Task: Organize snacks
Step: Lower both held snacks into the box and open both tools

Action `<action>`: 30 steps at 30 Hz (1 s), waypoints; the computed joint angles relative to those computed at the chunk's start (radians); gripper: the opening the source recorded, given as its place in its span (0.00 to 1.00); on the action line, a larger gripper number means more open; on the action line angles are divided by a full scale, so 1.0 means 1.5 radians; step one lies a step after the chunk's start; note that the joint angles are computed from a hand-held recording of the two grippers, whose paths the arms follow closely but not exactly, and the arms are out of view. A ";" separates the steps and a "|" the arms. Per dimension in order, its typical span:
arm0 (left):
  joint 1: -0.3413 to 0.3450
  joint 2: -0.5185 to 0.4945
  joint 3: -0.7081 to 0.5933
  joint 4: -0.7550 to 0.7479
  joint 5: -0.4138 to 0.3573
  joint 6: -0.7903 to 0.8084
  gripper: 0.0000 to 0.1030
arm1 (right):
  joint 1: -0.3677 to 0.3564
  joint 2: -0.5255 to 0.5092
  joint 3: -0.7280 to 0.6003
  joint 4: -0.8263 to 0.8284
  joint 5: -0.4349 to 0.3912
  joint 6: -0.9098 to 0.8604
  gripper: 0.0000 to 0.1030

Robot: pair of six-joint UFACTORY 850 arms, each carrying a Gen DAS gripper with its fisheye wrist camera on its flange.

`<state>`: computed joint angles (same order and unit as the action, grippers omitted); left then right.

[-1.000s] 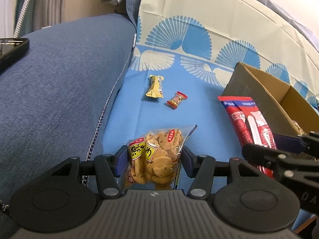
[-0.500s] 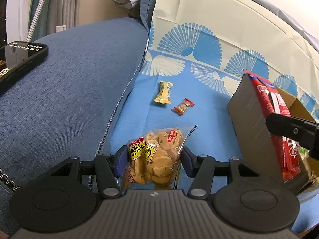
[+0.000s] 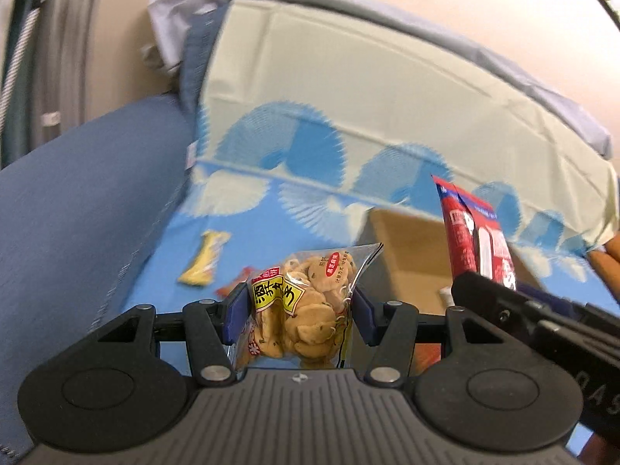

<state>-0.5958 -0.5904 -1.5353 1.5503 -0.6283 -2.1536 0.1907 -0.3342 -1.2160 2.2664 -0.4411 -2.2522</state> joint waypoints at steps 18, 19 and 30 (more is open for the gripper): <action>-0.023 -0.165 -0.312 -0.092 0.063 0.198 0.60 | -0.084 -0.031 -0.023 0.230 0.062 -0.116 0.48; -0.023 -0.170 -0.323 -0.103 0.073 0.212 0.61 | -0.085 -0.031 -0.022 0.237 0.063 -0.122 0.48; -0.032 -0.122 -0.208 0.098 0.041 0.038 0.88 | -0.068 -0.032 -0.011 0.344 0.057 -0.268 0.90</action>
<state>-0.6443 -0.7735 -1.8471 1.6970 -0.5661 -2.0970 0.0885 -0.3829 -1.2324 2.7818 -0.3560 -2.6545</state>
